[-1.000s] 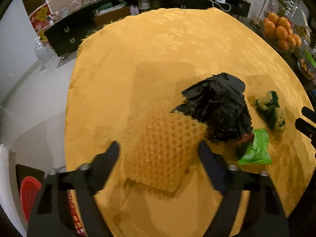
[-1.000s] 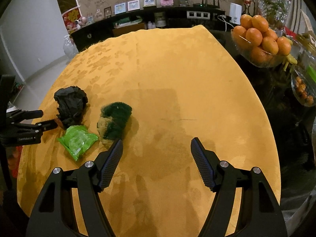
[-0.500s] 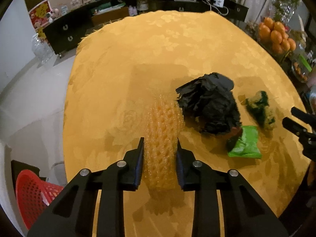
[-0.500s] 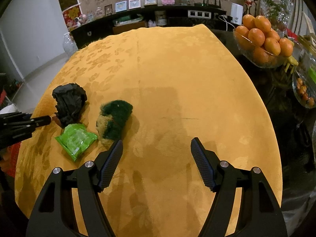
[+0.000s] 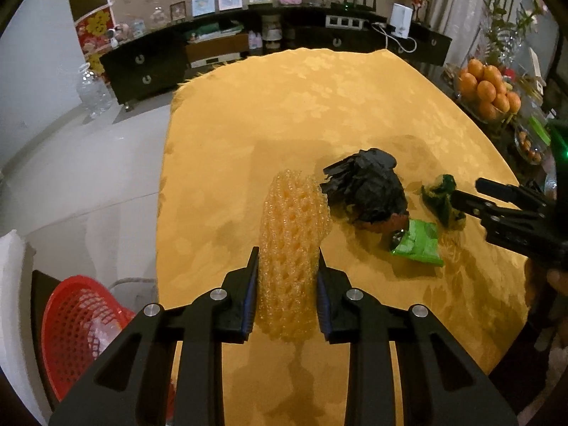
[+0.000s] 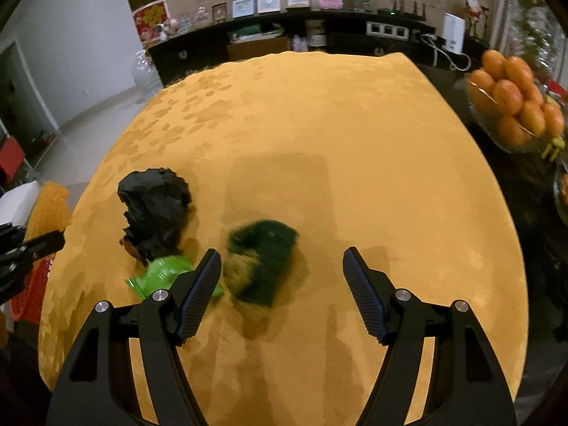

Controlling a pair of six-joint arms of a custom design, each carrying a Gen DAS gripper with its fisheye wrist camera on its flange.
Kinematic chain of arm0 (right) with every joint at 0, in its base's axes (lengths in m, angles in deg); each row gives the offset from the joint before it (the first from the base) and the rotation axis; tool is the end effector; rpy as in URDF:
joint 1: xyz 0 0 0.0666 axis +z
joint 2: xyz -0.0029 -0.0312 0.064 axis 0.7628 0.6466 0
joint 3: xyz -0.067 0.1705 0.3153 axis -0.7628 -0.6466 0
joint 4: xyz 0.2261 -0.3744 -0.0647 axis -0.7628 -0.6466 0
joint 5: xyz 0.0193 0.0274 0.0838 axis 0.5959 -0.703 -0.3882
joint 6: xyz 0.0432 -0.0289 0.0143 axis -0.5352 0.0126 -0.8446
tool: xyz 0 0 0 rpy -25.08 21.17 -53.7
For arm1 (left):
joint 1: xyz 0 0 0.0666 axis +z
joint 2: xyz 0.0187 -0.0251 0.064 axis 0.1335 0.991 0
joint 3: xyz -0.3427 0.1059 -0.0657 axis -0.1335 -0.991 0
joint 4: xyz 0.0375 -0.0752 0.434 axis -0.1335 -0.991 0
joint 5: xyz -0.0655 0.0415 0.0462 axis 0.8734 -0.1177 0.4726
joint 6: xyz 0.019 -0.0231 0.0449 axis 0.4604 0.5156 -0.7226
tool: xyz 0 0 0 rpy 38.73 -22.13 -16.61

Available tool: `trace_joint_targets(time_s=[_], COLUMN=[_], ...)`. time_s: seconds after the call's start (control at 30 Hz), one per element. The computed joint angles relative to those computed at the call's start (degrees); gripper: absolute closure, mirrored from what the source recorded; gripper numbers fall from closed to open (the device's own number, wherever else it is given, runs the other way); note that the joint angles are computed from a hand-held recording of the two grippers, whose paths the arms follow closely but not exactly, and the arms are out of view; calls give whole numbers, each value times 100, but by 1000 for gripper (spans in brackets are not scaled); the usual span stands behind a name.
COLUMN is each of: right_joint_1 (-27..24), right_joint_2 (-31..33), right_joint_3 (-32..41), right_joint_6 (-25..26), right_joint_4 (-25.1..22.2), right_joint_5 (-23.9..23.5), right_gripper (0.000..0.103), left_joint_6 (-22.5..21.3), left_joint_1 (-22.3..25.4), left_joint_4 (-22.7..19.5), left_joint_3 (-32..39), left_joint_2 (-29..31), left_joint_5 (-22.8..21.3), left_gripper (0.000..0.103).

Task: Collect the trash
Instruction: 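Grasp the orange foam net with the left tool while the right tool grasps the green scrubber sponge, then carry the foam net and green sponge over the red wastebasket with both tools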

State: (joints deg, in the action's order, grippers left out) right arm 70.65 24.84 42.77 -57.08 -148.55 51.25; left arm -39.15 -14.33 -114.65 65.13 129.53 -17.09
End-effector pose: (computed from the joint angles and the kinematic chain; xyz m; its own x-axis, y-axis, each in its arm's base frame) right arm 0.4494 0.1538 0.4665 -0.6007 0.5278 -0.6005 0.5937 0.7976 0.1071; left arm 0.6082 -0.2578 0.4959 -0.4676 0.6874 -0.5557 0.8258 0.5640 0.0027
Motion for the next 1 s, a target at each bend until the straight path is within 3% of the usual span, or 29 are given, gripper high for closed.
trace_joint_targets(time_s=[0.13,0.3,0.47,1.0], right_joint_1=[-65,-125,-108,241], right_joint_2=[261,445,460,223], right_joint_3=[178,285,270,658], right_joint_6=[170,274,300,26], right_joint_4=[36,-39,-84,-560], right_joint_5=[-171,-353,-368,201], right_gripper=[35,53,61,63], left_joint_6=[65,85,142,388], left_joint_1=[91,176,256,520], left_joint_4=[4,18,23,157], left_joint_3=[-32,6,33,158], left_joint_2=[-58,-46,-42,-243], left_joint_5=[18,-34,-31,193], left_gripper=[77,77,77,77])
